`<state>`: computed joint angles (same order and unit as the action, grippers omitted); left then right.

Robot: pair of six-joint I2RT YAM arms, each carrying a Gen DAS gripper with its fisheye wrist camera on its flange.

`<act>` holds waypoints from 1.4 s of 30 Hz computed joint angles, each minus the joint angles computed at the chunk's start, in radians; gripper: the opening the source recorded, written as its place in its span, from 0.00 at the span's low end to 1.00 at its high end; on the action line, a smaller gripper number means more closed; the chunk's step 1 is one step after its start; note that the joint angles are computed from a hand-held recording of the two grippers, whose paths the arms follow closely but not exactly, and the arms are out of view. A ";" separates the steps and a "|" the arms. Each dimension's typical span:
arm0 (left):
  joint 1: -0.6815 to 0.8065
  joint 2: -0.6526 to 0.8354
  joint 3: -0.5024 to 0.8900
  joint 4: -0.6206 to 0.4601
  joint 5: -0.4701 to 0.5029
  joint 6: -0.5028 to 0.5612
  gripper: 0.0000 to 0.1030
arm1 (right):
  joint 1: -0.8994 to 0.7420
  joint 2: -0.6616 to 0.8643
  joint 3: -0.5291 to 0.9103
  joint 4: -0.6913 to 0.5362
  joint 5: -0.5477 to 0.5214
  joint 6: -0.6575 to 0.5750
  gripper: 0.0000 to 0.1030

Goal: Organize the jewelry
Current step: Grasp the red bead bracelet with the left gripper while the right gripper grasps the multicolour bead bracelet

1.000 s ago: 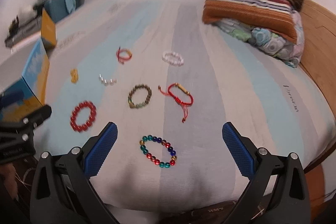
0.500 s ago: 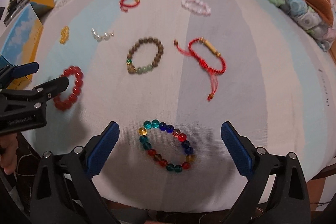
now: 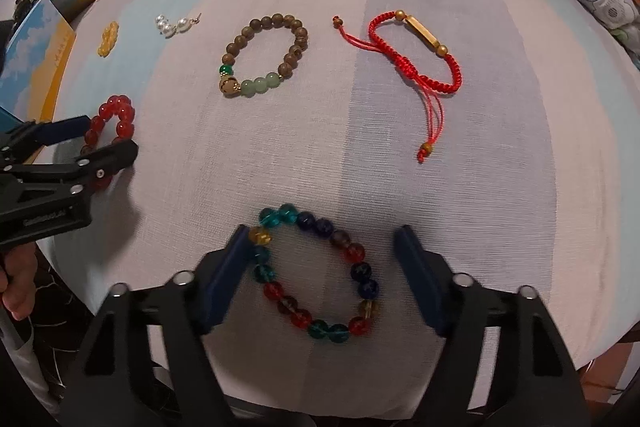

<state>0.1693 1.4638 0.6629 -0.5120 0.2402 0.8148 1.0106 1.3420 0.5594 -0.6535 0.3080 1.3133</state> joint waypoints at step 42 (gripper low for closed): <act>0.147 -0.076 0.038 -0.139 0.212 0.052 0.13 | 0.209 -0.036 0.109 -0.271 0.291 0.275 0.09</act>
<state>0.3162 1.3883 0.7005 -0.6514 0.4524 0.8671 1.2199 1.3059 0.6684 -0.9246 0.5995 1.5888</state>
